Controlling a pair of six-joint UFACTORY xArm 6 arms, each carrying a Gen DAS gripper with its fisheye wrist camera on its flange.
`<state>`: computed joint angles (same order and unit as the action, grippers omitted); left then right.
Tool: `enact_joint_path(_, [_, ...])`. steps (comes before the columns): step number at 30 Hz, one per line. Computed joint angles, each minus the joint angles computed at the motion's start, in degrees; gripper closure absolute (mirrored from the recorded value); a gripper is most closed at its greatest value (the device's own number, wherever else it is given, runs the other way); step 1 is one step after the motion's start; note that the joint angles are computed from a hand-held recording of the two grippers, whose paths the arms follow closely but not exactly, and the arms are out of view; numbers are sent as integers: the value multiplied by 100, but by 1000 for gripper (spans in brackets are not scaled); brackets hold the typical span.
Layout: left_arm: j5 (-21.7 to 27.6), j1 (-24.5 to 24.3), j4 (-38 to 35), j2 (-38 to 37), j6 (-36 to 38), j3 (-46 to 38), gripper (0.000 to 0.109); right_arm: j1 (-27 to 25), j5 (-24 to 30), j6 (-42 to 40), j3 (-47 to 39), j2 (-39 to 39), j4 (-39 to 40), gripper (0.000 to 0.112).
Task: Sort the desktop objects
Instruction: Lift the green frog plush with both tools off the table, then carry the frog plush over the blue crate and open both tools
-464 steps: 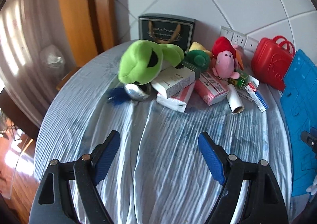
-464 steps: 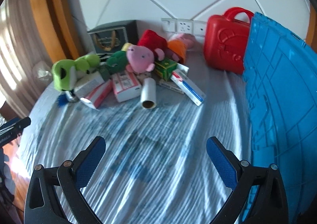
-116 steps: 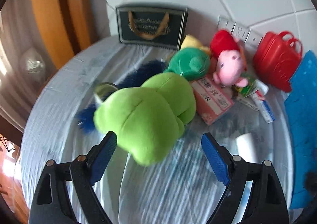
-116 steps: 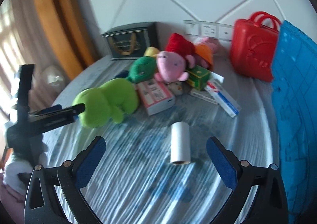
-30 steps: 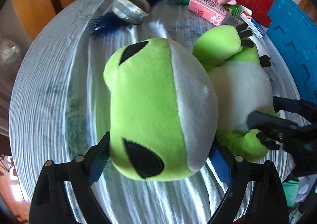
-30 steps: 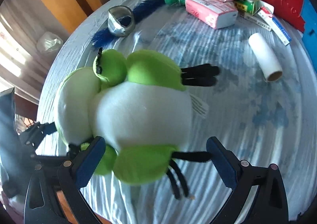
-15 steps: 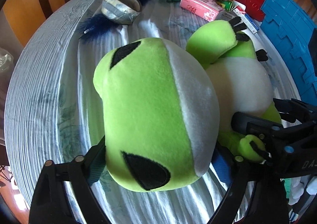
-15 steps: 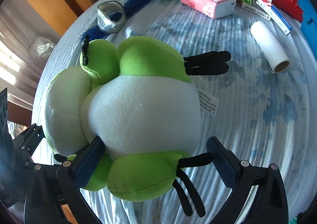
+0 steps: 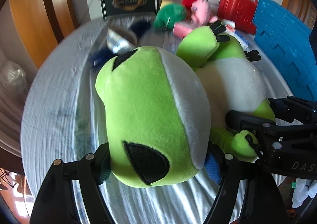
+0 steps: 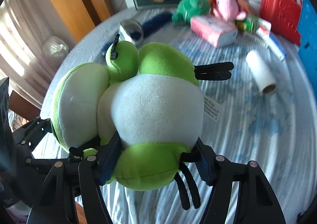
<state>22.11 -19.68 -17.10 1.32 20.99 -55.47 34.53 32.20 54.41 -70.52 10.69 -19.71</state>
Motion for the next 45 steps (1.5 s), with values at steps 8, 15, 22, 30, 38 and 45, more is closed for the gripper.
enact_joint_path(8, [-781, -463, 828, -849, -953, 326, 33, -28, 0, 752, 622, -1198, -1256, 45])
enact_joint_path(15, [-1151, -945, 2222, -1312, -2302, 279, 33, -39, 275, 1313, 1337, -2614, -2308, 45])
enact_joint_path(22, [-1182, -1450, 2966, -1302, -3012, -74, 33, -67, 797, 1440, 1848, -3711, -2789, 45])
enact_joint_path(30, [-1411, -2030, 786, -863, -781, -662, 33, 196, 2031, 1981, 1903, -4349, -3309, 45])
enact_joint_path(38, [-1299, -2640, -549, -154, 602, -1722, 33, 507, 3280, 2199, 1951, -4990, -3716, 45])
enact_joint_path(45, [-1315, -3354, 1407, 860, -1168, -3079, 33, -276, 3338, 1669, 2679, -6516, -3705, 45])
